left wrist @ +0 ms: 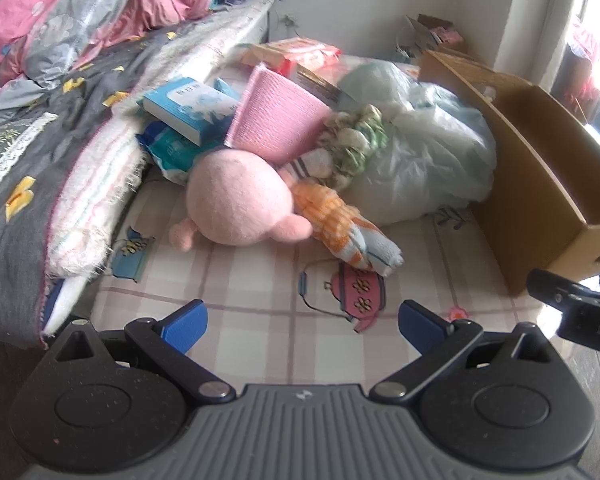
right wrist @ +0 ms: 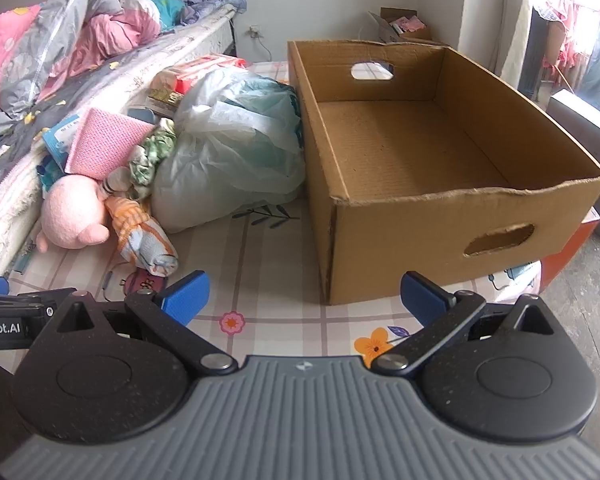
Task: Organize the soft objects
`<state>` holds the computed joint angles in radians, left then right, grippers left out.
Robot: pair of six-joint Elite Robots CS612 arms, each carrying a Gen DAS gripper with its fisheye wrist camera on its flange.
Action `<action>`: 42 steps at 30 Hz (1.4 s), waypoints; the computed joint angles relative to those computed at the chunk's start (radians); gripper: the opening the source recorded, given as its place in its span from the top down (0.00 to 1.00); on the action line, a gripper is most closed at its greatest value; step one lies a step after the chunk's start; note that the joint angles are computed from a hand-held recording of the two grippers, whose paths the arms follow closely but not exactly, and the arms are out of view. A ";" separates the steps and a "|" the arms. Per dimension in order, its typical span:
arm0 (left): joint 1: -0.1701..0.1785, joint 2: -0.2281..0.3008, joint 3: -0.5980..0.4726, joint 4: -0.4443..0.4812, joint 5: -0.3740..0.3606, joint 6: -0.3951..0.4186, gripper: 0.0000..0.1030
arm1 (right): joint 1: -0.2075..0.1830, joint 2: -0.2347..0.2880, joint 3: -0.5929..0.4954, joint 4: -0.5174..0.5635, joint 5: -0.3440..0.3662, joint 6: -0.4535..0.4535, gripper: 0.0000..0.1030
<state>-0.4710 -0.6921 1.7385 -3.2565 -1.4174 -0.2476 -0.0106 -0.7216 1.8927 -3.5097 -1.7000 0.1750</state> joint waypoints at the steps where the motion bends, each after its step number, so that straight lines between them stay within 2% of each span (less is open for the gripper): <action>1: 0.003 0.001 0.001 -0.013 0.008 -0.002 0.01 | 0.000 0.000 -0.002 -0.009 0.003 -0.007 0.01; 4: 0.014 0.002 -0.002 -0.050 0.031 0.000 0.01 | 0.004 0.000 -0.015 -0.045 0.009 -0.038 0.01; 7: 0.028 0.006 -0.009 -0.097 0.054 -0.001 0.01 | 0.003 0.001 -0.032 -0.079 0.047 -0.062 0.01; 14: 0.076 0.033 -0.041 -0.218 0.001 0.007 0.01 | 0.000 0.011 -0.101 -0.087 0.182 -0.090 0.01; 20: 0.107 0.054 -0.099 -0.211 -0.008 -0.004 0.03 | -0.014 -0.001 -0.208 0.043 0.361 -0.181 0.01; 25: 0.138 0.081 -0.169 -0.215 -0.042 -0.063 0.04 | -0.016 0.025 -0.407 0.279 0.512 -0.274 0.01; 29: 0.152 0.106 -0.241 -0.154 -0.043 -0.081 0.12 | -0.006 0.116 -0.652 0.593 0.653 -0.318 0.03; 31: 0.163 0.118 -0.279 -0.095 -0.070 -0.101 0.24 | 0.003 0.176 -0.789 0.780 0.700 -0.346 0.16; 32: 0.168 0.125 -0.299 -0.066 -0.088 -0.111 0.28 | 0.010 0.210 -0.860 0.871 0.711 -0.356 0.20; 34: 0.178 0.139 -0.339 0.000 -0.124 -0.126 0.36 | 0.020 0.273 -0.990 1.064 0.729 -0.387 0.36; 37: 0.188 0.163 -0.391 0.075 -0.158 -0.135 0.39 | 0.033 0.363 -1.161 1.308 0.734 -0.447 0.46; 42: 0.194 0.192 -0.461 0.197 -0.181 -0.119 0.39 | 0.044 0.465 -1.324 1.460 0.711 -0.468 0.52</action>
<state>-0.2774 -0.4999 1.2775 -3.0593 -1.5979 -0.3662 0.0334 -0.2567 0.5690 -2.0494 -0.9887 -0.2934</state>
